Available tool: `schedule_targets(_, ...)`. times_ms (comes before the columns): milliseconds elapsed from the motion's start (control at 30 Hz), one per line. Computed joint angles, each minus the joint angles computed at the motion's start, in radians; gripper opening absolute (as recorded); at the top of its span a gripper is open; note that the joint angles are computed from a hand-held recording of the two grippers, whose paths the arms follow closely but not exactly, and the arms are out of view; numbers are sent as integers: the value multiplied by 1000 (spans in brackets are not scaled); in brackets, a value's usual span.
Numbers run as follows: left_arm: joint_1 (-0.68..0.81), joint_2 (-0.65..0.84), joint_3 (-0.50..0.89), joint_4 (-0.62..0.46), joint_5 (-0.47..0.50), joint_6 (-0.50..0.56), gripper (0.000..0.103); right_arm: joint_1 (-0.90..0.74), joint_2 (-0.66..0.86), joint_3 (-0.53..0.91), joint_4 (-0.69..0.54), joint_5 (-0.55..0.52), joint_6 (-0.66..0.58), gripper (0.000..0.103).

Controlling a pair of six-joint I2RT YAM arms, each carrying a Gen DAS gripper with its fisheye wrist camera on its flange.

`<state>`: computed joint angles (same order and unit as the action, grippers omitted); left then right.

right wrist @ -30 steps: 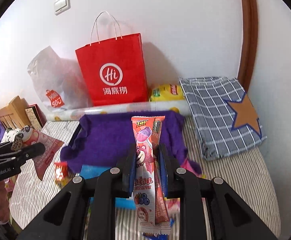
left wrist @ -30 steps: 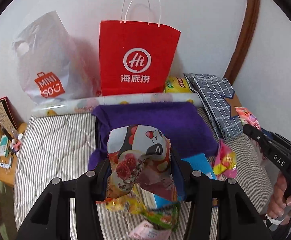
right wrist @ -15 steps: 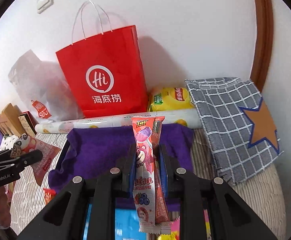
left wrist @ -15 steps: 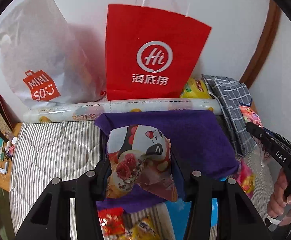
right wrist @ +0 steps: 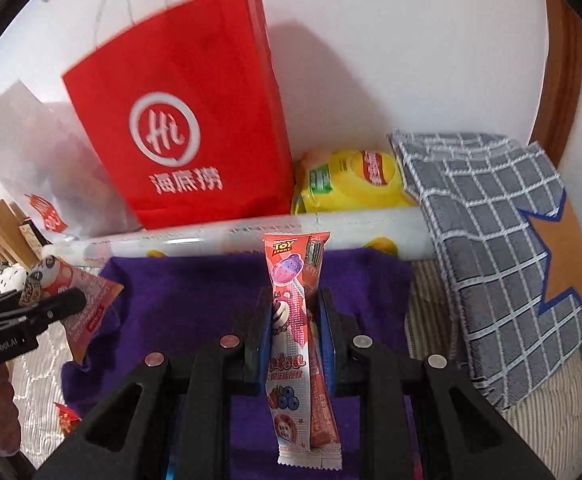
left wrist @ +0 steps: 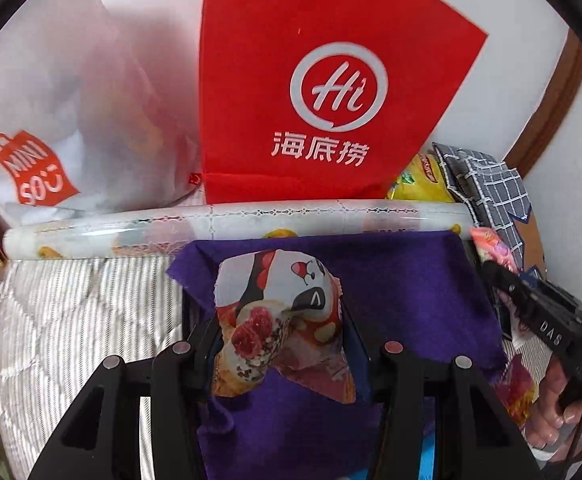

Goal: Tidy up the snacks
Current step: 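Carry both snacks over the purple towel and open both grippers onto it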

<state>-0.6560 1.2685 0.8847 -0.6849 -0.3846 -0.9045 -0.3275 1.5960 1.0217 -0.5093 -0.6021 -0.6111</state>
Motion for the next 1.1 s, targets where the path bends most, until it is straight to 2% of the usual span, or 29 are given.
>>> schedule_targets(167, 69, 68, -29, 83, 77, 54, 48, 33, 69, 3, 27, 63, 11, 21)
schedule_targets(300, 81, 91, -53, 120, 101, 61, 48, 49, 110, -3, 33, 82, 7, 21)
schedule_targets(533, 93, 149, -56, 123, 119, 56, 48, 63, 132, -22, 57, 112, 10, 21)
schedule_targets(1100, 113, 168, -55, 133, 135, 75, 48, 114, 182, -10, 81, 189, 47, 22)
